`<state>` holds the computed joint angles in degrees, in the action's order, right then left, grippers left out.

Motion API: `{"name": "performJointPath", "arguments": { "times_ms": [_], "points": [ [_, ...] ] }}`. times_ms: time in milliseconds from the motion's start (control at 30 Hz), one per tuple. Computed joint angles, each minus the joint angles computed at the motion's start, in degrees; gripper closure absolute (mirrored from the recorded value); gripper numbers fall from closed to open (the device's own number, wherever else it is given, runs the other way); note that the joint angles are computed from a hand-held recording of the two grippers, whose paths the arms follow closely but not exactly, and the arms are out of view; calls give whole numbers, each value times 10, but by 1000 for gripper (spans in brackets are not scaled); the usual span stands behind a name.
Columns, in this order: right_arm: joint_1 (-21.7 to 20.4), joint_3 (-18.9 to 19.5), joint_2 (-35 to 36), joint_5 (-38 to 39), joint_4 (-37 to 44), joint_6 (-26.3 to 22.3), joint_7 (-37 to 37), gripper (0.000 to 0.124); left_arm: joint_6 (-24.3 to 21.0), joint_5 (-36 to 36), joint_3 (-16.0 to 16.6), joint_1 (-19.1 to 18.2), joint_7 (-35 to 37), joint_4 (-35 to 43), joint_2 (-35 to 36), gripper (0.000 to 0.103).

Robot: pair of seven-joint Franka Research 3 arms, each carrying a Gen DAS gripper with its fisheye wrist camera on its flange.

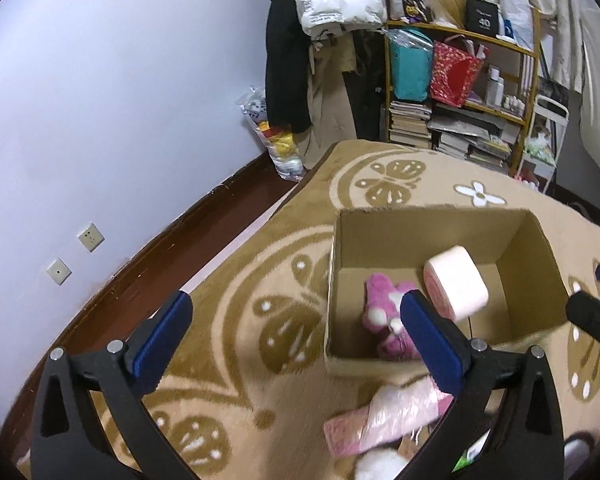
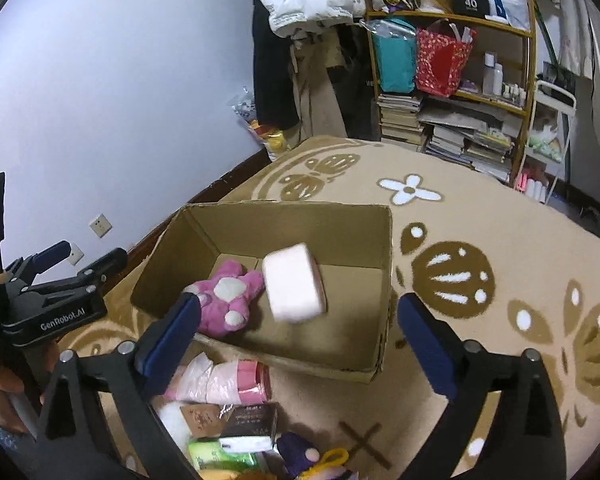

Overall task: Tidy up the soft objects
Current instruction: 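Open the left tool over the box while the right tool drops the roll inside, then move both tools back down toward the remaining pile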

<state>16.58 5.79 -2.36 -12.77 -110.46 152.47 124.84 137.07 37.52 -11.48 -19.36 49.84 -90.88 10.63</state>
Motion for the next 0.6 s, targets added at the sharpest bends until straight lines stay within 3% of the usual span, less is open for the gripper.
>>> {"name": "performJointPath", "arguments": {
  "times_ms": [300, 600],
  "points": [
    [2, 17, -42, -6, -26, -14, -7, 21, 8, -26, -15, 7, 12, -72, -53, 0],
    [-1, 34, -69, 0, -56, -14, 0, 21, -14, -38, -28, 8, 19, -117, -85, 0]
  ]
}}
